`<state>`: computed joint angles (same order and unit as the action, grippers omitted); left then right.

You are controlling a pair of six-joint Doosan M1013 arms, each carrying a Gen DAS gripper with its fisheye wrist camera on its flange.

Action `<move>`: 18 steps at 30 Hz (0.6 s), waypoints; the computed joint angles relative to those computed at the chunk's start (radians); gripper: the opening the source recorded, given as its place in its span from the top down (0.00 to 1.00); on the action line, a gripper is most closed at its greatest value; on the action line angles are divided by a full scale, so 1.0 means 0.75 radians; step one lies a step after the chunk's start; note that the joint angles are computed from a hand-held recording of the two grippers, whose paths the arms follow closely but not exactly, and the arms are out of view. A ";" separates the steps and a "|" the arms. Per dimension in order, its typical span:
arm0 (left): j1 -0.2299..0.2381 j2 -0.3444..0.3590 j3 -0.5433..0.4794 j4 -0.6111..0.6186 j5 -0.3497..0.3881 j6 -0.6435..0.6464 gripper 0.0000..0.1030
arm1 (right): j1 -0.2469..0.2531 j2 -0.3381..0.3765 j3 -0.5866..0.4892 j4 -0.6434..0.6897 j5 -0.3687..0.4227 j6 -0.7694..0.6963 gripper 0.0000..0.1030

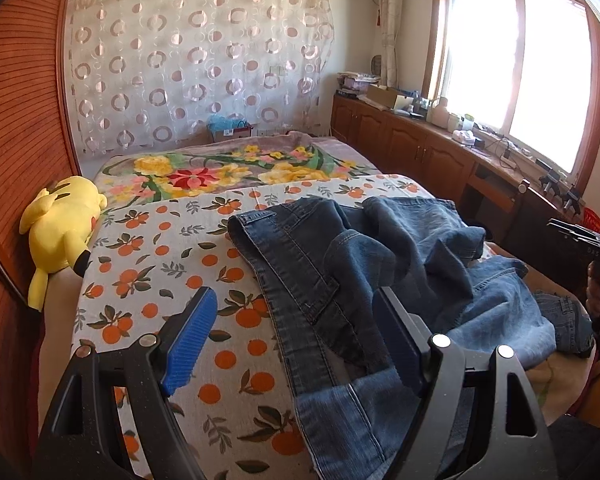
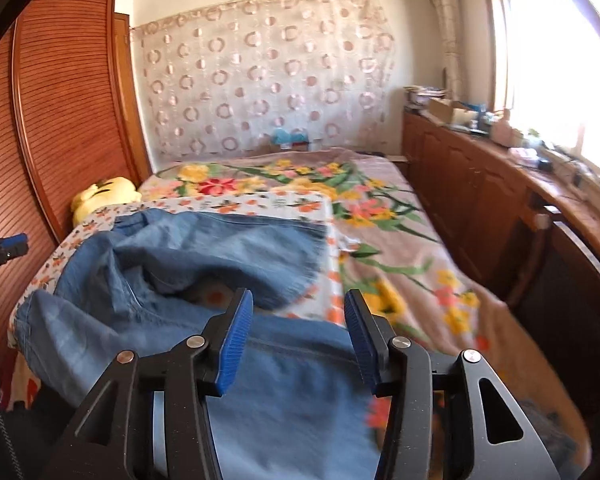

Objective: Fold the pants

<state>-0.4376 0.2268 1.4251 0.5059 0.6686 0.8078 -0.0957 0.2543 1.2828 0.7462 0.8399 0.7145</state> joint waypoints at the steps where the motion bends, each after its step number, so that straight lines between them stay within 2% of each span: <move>1: 0.008 0.013 -0.014 -0.014 0.009 0.021 0.22 | 0.018 0.020 -0.009 0.008 -0.004 0.001 0.52; 9: 0.073 0.135 -0.143 -0.123 0.079 0.177 0.22 | 0.115 0.191 -0.150 -0.107 -0.017 0.082 0.52; 18: 0.131 0.278 -0.320 -0.261 0.142 0.327 0.23 | 0.145 0.306 -0.347 -0.232 0.042 0.216 0.52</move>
